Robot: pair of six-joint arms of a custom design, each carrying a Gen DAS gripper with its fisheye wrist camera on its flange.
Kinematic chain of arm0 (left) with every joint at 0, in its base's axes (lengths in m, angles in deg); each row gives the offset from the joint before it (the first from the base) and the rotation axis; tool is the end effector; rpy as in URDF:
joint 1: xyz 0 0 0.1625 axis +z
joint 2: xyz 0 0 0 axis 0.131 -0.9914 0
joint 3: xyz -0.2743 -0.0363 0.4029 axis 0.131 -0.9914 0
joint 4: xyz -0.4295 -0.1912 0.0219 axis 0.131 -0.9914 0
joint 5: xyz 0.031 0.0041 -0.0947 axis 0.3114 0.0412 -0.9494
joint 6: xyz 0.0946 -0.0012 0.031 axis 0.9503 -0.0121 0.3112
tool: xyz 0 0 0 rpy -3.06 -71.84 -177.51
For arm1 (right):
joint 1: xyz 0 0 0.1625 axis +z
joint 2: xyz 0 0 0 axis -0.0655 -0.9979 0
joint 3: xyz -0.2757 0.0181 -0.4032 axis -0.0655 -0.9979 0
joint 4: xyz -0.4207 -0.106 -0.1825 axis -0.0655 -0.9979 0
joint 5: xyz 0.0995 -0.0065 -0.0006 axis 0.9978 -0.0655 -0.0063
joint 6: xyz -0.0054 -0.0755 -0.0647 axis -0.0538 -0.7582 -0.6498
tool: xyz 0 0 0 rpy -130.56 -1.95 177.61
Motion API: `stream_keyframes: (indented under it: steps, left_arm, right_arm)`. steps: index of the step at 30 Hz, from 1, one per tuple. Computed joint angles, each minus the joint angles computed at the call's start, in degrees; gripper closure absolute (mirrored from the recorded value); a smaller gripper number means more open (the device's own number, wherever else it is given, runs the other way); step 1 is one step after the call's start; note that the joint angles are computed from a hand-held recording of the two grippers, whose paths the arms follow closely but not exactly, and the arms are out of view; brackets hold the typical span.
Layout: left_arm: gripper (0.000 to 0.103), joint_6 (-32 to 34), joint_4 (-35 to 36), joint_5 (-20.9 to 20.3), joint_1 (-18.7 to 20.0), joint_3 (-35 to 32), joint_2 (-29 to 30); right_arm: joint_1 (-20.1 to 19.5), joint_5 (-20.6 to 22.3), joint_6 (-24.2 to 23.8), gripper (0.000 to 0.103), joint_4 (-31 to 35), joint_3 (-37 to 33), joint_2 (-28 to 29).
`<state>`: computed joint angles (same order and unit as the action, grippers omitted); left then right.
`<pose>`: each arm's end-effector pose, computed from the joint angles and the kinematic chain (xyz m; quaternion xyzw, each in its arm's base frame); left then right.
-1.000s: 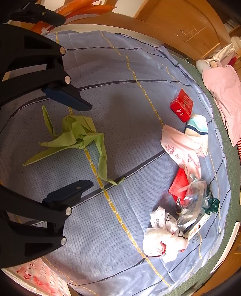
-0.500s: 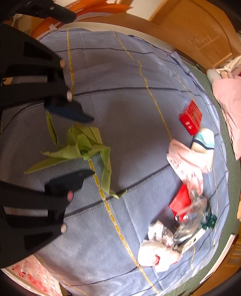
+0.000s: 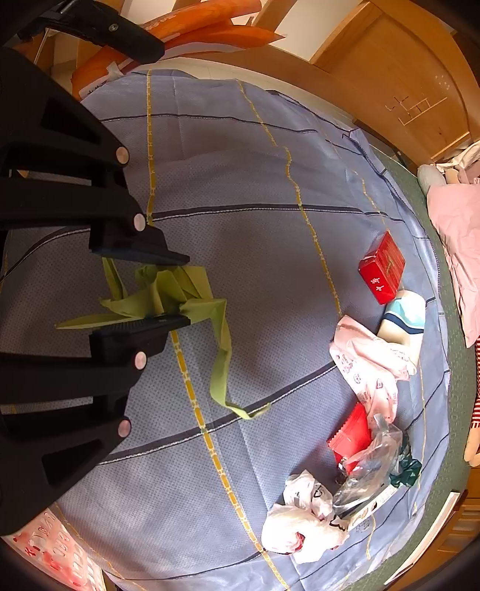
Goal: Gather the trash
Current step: 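Lift the green cloth with the right tool while the left tool holds the orange packet, then swing both tools over the white basket and open them to drop the items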
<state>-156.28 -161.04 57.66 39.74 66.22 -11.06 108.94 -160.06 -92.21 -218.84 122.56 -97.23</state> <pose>-0.2207 -0.5689 0.2081 -0.1717 0.8232 -0.4345 0.3225 0.2850 -0.7286 0.0855 0.1321 -0.9513 0.1402 0.2408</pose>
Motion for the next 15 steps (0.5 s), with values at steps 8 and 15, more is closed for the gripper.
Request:
stream_keyframes:
  steps: [8, 15]
  left_arm:
    - [0.035, 2.9, -2.1, 0.6, -0.7, -0.8, 1.0]
    - [0.035, 29.4, -24.8, -6.8, -3.2, -2.0, 7.0]
  right_arm:
    - [0.0, 7.1, -6.5, 0.075, -19.7, 6.5, -4.4]
    - [-2.3, 10.8, -13.6, 0.075, -18.6, 13.9, -17.5]
